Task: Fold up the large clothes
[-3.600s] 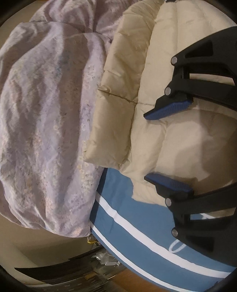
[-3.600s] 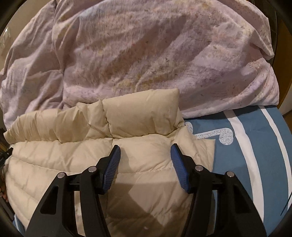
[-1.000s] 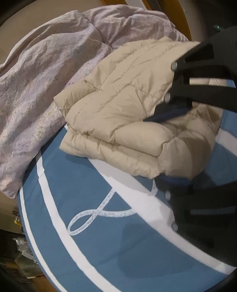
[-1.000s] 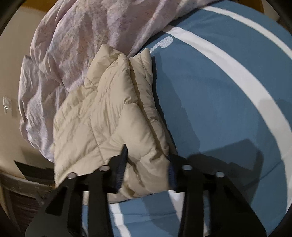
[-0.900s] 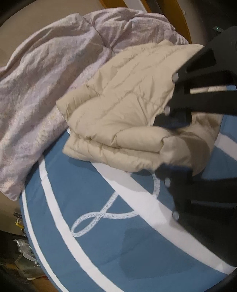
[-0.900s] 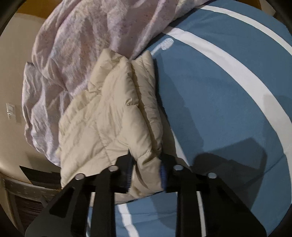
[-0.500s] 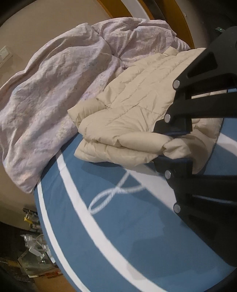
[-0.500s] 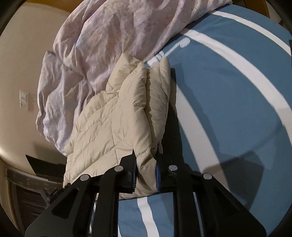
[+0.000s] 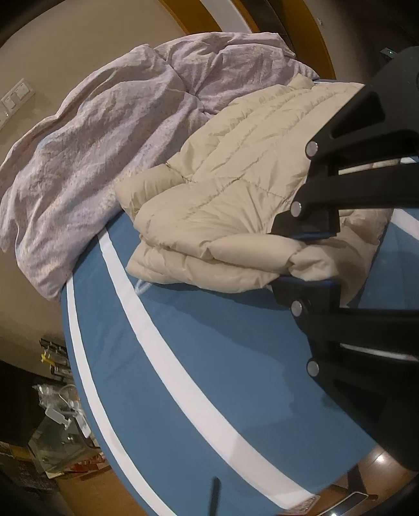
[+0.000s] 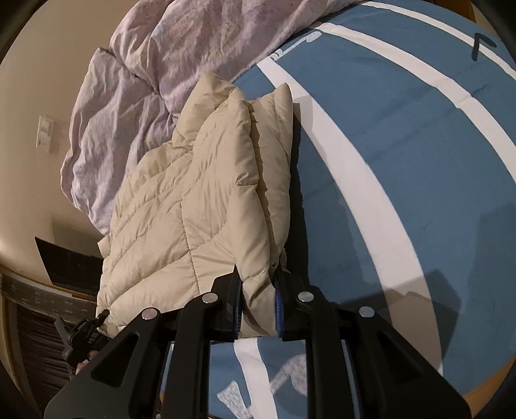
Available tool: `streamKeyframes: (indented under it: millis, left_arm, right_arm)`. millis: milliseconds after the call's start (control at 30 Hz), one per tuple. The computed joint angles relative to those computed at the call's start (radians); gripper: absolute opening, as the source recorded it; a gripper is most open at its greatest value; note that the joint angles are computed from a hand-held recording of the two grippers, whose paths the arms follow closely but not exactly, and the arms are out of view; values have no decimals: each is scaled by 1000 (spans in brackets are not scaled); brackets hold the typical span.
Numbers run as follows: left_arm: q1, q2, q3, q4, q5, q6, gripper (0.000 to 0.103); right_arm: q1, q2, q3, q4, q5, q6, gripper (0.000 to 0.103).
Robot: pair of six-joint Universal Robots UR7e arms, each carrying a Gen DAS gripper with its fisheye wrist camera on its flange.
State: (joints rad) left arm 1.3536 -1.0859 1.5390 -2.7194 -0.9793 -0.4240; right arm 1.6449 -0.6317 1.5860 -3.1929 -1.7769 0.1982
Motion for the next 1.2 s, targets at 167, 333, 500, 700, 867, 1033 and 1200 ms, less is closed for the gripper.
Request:
streamKeyframes:
  millis: [167, 333, 500, 700, 867, 1033, 1200]
  left_arm:
    - [8, -10, 9, 24, -3, -26, 23]
    - [12, -2, -12, 62, 1, -56, 38]
    - [26, 8, -41, 95, -11, -82, 54]
    - [37, 27, -79, 115, -19, -89, 65]
    - [42, 35, -97, 124, -16, -94, 69]
    - [44, 46, -116, 137, -17, -82, 72]
    - [46, 59, -134, 160, -12, -74, 73]
  right_arm:
    - [35, 6, -2, 5, -98, -48, 21]
    - [85, 21, -37, -31, -254, -108, 41]
    - [126, 45, -90, -110, -304, -213, 45]
    - [160, 111, -211, 17, -276, -332, 45]
    - [175, 167, -277, 111, -284, -366, 45]
    - [172, 183, -294, 157, -300, -356, 45]
    - [167, 195, -303, 181, -318, -351, 45]
